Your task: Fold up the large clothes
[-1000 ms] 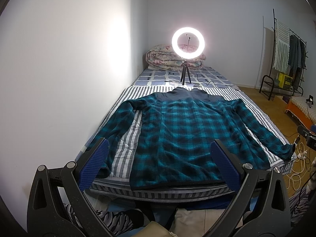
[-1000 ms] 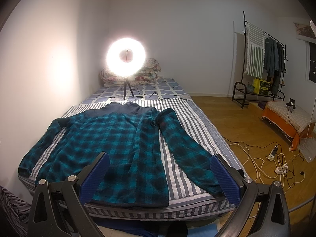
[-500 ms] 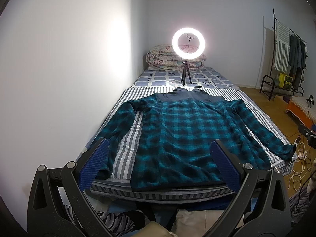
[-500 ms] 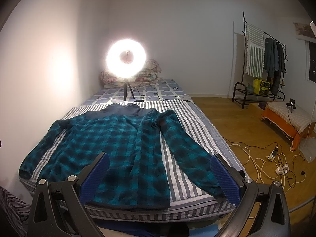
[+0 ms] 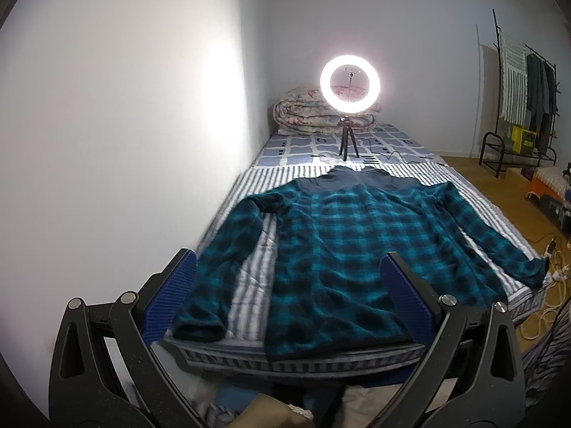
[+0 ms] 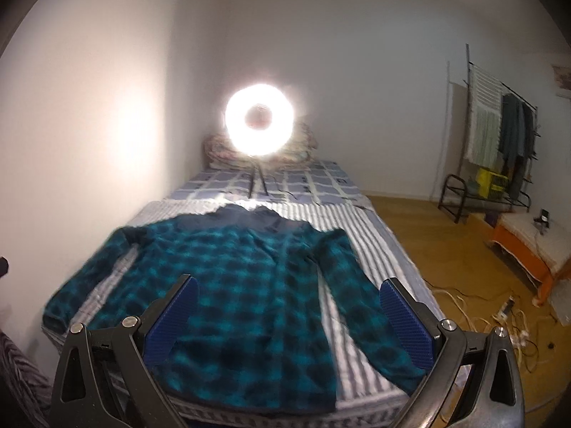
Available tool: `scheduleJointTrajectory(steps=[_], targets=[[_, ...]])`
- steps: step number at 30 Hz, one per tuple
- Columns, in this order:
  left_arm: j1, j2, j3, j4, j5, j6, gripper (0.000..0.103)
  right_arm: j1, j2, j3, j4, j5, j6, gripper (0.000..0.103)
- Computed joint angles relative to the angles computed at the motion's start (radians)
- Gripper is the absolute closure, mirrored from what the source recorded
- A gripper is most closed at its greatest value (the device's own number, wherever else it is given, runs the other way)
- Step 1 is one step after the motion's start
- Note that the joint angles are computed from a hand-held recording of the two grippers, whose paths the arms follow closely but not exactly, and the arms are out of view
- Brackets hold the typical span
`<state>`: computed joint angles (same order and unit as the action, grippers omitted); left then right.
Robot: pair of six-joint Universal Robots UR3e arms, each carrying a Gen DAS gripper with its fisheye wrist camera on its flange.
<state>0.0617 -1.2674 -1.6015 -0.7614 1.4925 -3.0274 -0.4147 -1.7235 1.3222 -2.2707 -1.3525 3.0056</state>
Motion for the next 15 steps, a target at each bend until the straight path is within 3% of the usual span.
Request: scheduleJointTrajectory(steps=[5,9,13,15], targets=[[0.134,-0.006,0.025,-0.021,-0.129,0.081,0.0,0.013,0.103,-0.078,-0.063,0.134,0.109,0.0],[0.244,-0.021,0.045,-0.017,-0.231,0.142,0.0,0.078,0.257,-0.26,-0.017,0.147,0.146,0.0],[0.314,-0.071,0.082,0.011,-0.246,0.2,0.003,0.134,0.409,-0.465,0.087,0.172,0.141,0.0],[0.339,-0.119,0.124,-0.008,-0.241,0.23,0.011,0.145,0.447,-0.507,0.121,0.211,0.128,0.001]])
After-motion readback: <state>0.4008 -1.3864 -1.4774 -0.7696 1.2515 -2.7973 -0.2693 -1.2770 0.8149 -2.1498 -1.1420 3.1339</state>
